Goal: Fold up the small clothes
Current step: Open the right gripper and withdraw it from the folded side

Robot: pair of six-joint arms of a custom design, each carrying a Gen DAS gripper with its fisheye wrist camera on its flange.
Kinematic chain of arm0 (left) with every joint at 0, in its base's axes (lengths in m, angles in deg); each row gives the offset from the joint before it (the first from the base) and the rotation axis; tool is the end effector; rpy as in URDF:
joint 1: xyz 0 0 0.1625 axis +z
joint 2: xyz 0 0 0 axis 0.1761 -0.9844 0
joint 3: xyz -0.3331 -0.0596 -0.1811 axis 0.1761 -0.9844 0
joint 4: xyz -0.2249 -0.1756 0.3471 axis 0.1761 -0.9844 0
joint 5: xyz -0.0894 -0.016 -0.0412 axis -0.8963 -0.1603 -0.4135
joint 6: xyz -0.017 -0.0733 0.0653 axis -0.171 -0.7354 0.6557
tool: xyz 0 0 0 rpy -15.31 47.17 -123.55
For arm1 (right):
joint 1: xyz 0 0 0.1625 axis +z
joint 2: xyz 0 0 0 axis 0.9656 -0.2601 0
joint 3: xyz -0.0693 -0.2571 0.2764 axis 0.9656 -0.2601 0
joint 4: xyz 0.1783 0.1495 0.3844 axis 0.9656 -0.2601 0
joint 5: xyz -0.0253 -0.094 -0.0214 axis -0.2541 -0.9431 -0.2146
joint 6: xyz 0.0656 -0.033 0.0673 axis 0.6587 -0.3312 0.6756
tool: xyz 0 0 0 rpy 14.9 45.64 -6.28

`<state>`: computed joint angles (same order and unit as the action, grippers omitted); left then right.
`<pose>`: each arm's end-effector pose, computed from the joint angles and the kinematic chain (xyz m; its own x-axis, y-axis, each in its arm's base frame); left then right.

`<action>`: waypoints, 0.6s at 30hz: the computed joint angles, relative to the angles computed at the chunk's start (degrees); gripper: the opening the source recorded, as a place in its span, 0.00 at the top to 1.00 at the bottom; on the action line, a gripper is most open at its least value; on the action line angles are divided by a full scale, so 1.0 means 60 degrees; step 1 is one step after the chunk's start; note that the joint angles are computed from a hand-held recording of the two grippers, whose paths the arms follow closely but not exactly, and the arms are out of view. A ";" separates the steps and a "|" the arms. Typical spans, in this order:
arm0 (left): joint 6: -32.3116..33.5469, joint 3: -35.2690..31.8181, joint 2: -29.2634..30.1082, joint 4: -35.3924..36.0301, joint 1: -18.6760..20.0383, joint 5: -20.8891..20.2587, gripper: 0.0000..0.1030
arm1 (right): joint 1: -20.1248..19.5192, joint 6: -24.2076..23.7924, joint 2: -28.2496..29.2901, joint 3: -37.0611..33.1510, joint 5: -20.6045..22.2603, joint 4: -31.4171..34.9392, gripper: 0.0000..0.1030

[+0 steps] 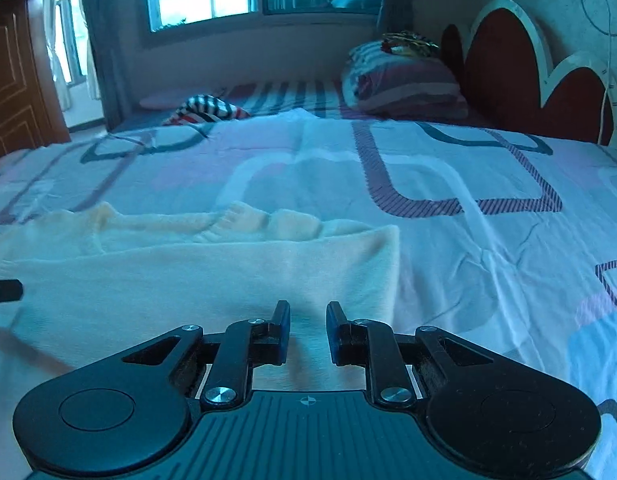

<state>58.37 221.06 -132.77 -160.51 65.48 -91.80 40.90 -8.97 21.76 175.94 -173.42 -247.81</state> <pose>0.1027 -0.4160 0.3180 -0.7727 -0.1879 -0.6063 0.3262 0.7019 -0.6332 0.2981 -0.4560 -0.1034 -0.7747 -0.1297 0.6190 -0.5134 0.7004 -0.4959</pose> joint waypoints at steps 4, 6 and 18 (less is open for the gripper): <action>-0.0183 0.0178 -0.0785 0.0317 0.0112 -0.0091 0.30 | 0.0366 0.0520 -0.0037 0.0024 0.0442 0.0399 0.74; -0.0213 0.0199 -0.1211 0.0657 0.0178 -0.0101 0.30 | 0.0610 0.0640 0.0109 -0.0148 0.0562 0.0645 0.70; -0.0803 -0.0700 -0.2754 0.2074 0.2122 -0.1100 0.28 | 0.1698 0.1388 0.1260 -0.1542 0.0909 0.1903 0.69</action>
